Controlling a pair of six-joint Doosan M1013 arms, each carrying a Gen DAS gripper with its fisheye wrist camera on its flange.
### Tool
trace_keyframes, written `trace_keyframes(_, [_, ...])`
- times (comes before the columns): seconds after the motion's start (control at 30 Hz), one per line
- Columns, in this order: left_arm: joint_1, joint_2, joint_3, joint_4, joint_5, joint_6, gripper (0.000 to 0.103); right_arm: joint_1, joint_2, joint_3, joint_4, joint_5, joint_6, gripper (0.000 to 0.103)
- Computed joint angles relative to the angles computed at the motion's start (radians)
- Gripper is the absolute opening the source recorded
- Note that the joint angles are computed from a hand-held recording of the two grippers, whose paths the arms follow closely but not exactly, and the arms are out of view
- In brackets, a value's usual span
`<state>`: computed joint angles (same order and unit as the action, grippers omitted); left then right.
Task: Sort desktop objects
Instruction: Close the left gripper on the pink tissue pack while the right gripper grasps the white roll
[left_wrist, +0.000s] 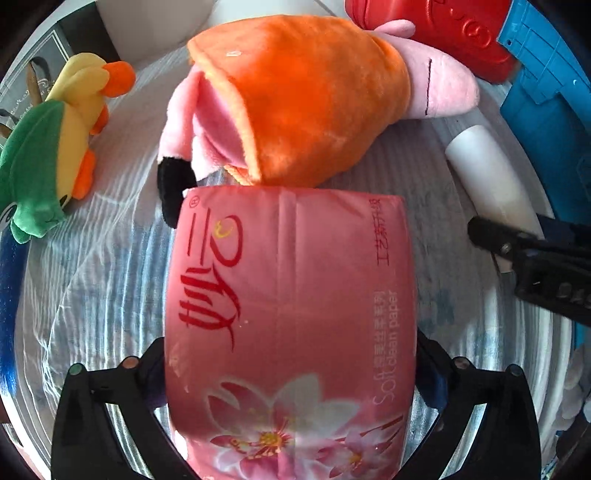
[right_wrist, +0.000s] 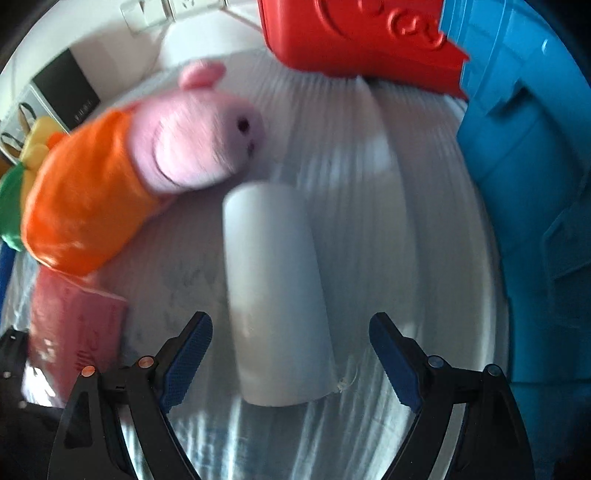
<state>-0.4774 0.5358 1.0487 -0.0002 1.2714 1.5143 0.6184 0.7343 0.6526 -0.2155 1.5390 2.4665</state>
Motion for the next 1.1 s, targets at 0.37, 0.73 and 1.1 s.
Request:
trace_keyframes(0.37, [0.003, -0.068, 0.105, 0.002, -0.138, 0.007, 0.103, 0.029, -0.043, 0.109, -0.103, -0.077, 0.047, 0.102])
trace_keyframes(0.73, [0.011, -0.078, 0.085, -0.003, -0.062, -0.003, 0.091, 0.022, -0.021, 0.025, -0.102, -0.063, -0.015, 0.074])
trace_keyframes(1.1, [0.017, -0.182, 0.165, 0.034, -0.116, -0.017, 0.089, 0.053, -0.086, 0.102, -0.065, -0.136, 0.023, 0.045])
